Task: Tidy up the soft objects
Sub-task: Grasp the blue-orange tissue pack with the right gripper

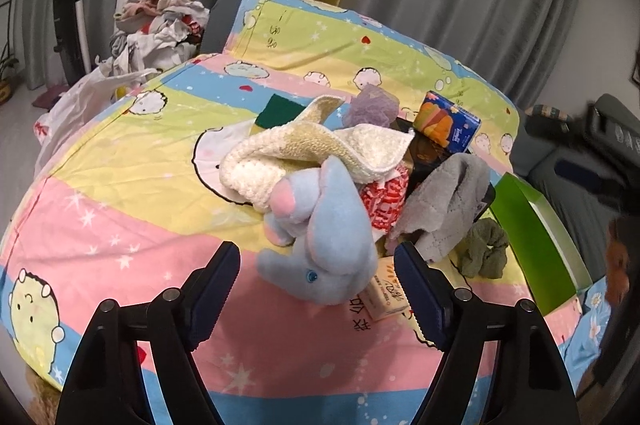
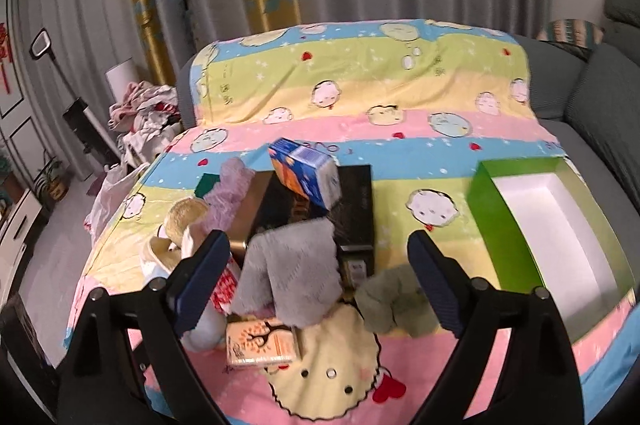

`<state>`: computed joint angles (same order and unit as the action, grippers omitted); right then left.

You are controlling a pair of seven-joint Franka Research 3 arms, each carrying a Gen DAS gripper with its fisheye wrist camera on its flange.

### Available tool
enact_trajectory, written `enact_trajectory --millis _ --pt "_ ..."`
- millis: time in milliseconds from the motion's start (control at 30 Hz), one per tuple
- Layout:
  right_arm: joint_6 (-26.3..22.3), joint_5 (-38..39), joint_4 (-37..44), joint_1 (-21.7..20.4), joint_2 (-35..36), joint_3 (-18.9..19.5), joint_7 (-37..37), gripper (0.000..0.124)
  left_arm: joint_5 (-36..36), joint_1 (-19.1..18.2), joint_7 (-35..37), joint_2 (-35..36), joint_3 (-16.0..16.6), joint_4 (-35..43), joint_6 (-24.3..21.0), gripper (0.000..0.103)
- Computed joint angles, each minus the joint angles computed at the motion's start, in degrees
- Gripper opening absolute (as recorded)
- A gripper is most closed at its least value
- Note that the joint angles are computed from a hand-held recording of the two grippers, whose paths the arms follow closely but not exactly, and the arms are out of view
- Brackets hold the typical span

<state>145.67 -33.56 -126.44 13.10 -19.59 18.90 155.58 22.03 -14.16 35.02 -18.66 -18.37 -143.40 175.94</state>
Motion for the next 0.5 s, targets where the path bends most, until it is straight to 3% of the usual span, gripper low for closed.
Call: enact_trajectory --millis 233,433,500 --pt "3.0 6.2 8.3 3.1 9.7 -5.3 -12.7 0.078 -1.9 -1.9 2.2 1.0 2.2 0.3 -1.2 0.080" --pt "-2.1 8.1 17.7 5.1 18.1 -9.5 -22.4 0.078 -3.6 -2.8 4.1 1.8 2.9 0.7 -1.7 0.080" --pt "-1.9 10.6 18.5 5.7 19.4 -10.9 -25.3 0.078 -4.3 -3.2 4.6 2.3 3.2 0.8 -1.7 0.080"
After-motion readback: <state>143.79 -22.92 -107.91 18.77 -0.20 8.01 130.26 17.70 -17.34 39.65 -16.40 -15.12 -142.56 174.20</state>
